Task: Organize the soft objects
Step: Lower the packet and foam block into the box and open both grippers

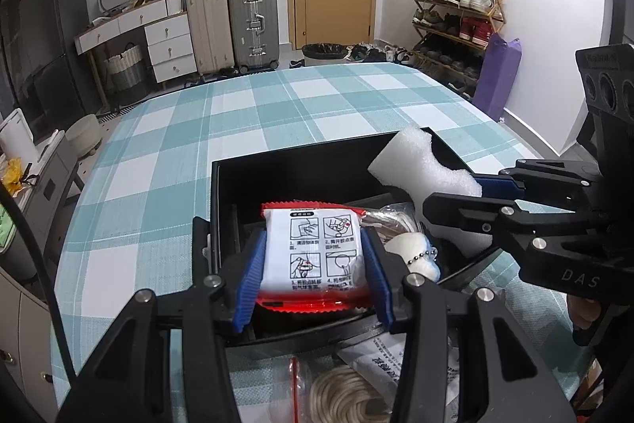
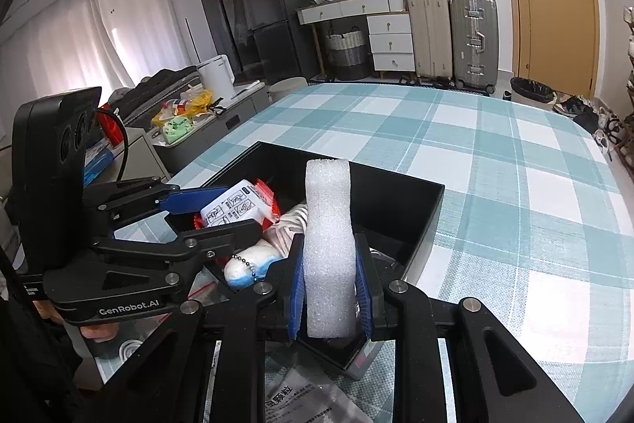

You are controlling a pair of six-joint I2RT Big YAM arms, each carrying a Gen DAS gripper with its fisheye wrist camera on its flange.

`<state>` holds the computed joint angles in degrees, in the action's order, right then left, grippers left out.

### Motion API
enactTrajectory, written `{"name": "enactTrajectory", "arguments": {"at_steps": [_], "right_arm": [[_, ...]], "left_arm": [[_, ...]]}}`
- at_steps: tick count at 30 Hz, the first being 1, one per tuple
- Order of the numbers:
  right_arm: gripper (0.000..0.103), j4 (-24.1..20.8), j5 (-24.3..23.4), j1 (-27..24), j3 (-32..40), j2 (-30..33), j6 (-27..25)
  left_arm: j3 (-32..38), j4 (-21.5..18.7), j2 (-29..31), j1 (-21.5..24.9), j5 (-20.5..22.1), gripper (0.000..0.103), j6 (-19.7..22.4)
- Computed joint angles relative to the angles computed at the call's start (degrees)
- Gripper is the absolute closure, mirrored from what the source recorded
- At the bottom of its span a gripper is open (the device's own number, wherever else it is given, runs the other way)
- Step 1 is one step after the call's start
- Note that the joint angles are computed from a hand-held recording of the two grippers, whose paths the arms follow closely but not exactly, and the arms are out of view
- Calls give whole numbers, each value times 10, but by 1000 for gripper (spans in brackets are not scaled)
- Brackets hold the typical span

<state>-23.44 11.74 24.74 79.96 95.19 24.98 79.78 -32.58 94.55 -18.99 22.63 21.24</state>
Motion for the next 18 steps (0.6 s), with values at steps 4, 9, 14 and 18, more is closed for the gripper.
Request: {"name": "enactTrajectory", "arguments": {"at_steps": [4,9,14,18], "right_arm": [[80,5,-5,-2,-2,0,-3],[77,3,8,0,-2,-1,-12],[60,6,52,16,-10,-14,-27],[42,-10,76,24,-17,-29,-24]], "left_arm": [[-4,6,-3,0,4,56,3],[-6,17,-2,2,13,49,9],[-3,11,-7,7,26,35,21],[-10,15,-20,17,42,17,11]]}}
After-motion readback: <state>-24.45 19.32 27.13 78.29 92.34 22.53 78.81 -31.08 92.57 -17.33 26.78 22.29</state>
